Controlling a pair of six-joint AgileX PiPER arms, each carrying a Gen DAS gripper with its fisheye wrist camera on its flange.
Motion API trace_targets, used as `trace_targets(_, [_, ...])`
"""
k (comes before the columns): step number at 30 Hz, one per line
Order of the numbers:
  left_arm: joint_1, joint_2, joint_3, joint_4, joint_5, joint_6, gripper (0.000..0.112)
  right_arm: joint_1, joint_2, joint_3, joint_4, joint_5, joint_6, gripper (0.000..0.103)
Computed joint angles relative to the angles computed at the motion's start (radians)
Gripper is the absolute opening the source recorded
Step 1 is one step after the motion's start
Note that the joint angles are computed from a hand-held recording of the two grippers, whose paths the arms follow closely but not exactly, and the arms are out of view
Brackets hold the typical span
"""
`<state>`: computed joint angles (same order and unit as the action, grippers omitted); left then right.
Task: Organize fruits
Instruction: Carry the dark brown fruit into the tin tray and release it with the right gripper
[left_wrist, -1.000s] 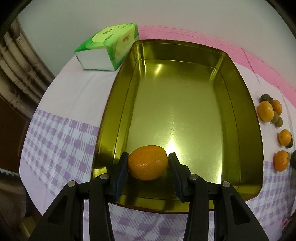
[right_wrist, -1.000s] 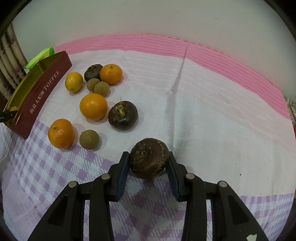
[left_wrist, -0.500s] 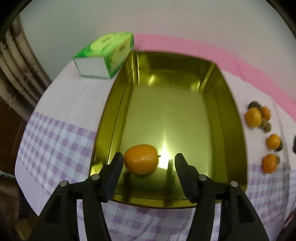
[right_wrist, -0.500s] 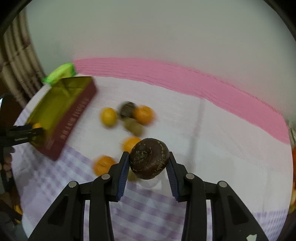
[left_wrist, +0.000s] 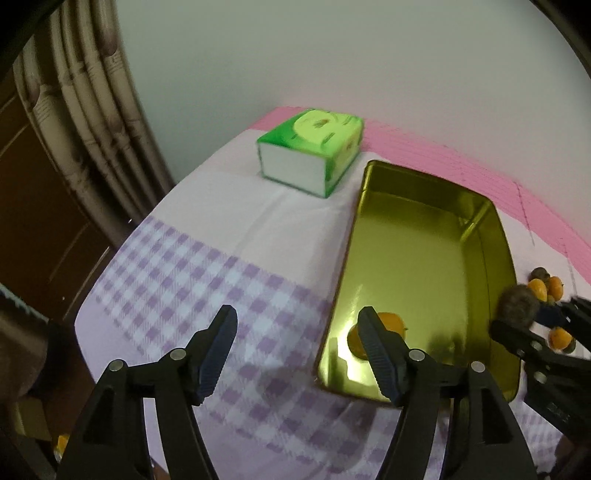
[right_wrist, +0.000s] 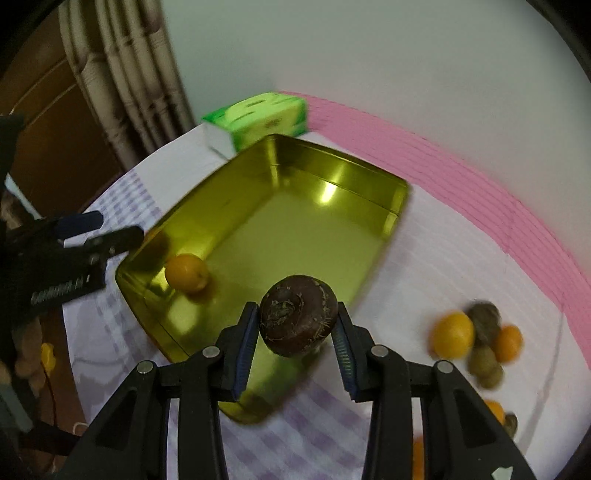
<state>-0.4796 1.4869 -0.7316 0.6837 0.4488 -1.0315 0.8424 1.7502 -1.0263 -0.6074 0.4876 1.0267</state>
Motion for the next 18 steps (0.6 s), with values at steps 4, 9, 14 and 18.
trace_targets(4, [0.026, -0.016, 0.009, -0.088, -0.013, 0.073, 0.069, -0.004, 0.098, -0.113, 0.094, 0.043, -0.132, 0.037])
trace_targets(9, [0.046, 0.006, 0.011, -0.117, -0.038, 0.088, 0.069, -0.006, 0.157, -0.174, 0.149, 0.071, -0.201, 0.037])
trace_targets(14, [0.073, 0.027, 0.003, -0.171, -0.045, 0.145, 0.07, -0.005, 0.184, -0.187, 0.17, 0.08, -0.224, 0.037])
trace_targets(18, [0.096, 0.03, -0.001, -0.245, -0.053, 0.218, 0.07, -0.007, 0.197, -0.191, 0.176, 0.084, -0.231, 0.037])
